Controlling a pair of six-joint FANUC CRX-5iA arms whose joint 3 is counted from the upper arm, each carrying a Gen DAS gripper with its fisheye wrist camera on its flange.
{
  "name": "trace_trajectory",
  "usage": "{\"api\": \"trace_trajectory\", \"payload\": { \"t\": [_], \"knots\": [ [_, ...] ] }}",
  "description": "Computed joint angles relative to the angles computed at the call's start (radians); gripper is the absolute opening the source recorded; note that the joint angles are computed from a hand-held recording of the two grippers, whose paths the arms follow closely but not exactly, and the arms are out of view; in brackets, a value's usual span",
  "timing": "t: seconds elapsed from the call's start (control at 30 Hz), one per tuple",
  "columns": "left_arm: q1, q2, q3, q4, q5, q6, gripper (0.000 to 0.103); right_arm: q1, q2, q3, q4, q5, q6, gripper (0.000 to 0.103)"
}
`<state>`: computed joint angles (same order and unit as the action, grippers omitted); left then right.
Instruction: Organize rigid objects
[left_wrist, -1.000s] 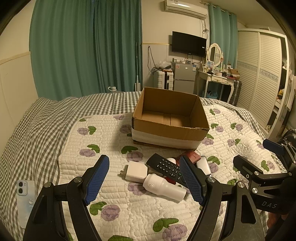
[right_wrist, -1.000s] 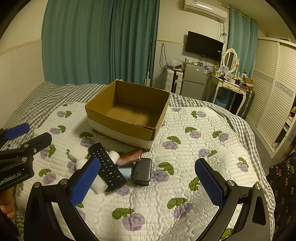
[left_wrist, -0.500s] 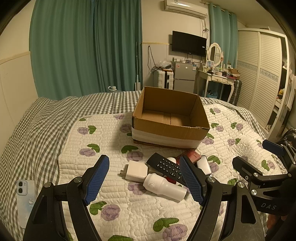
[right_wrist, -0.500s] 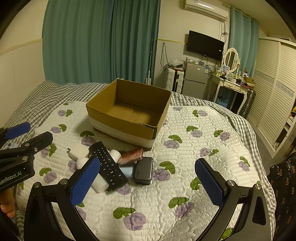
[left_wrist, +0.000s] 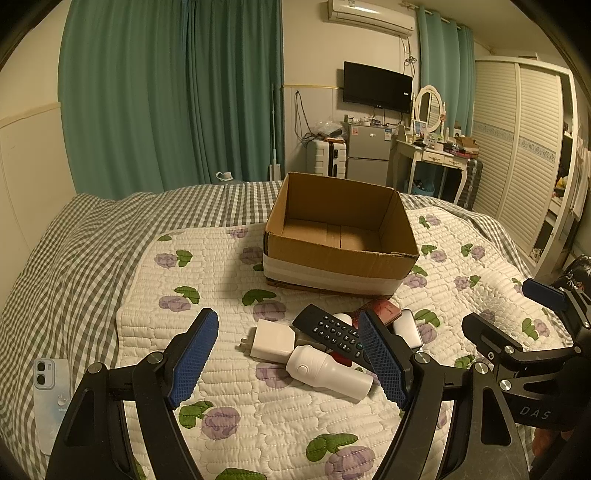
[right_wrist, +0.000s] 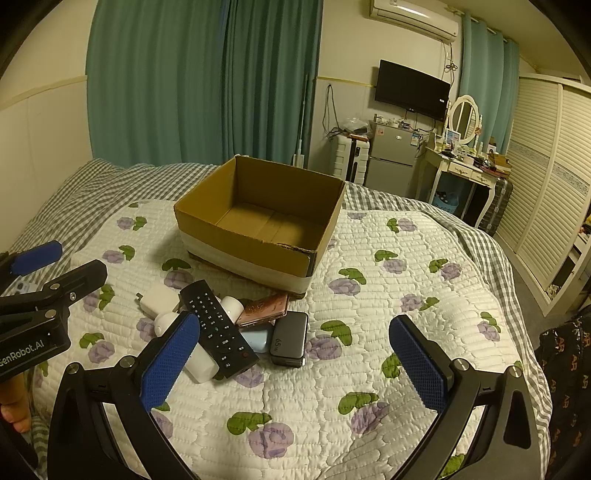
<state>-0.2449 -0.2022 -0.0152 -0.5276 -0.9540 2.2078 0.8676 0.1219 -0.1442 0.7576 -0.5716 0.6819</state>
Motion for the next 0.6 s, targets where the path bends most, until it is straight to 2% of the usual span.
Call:
{"api": "trace_trajectory", "payload": {
  "t": [0.47,0.6],
  "knots": [
    [0.001,-0.001,-0.003,0.001,0.001,-0.001,0.081,0.001,0.003,0.010,-0.031,0.004,0.039,0.103],
    [0.006,0.005,-0.004,-0.016,-0.016,0.022,0.081,0.000,0.010,0.027,-0.082,0.005,0.092,0.103]
  ]
}}
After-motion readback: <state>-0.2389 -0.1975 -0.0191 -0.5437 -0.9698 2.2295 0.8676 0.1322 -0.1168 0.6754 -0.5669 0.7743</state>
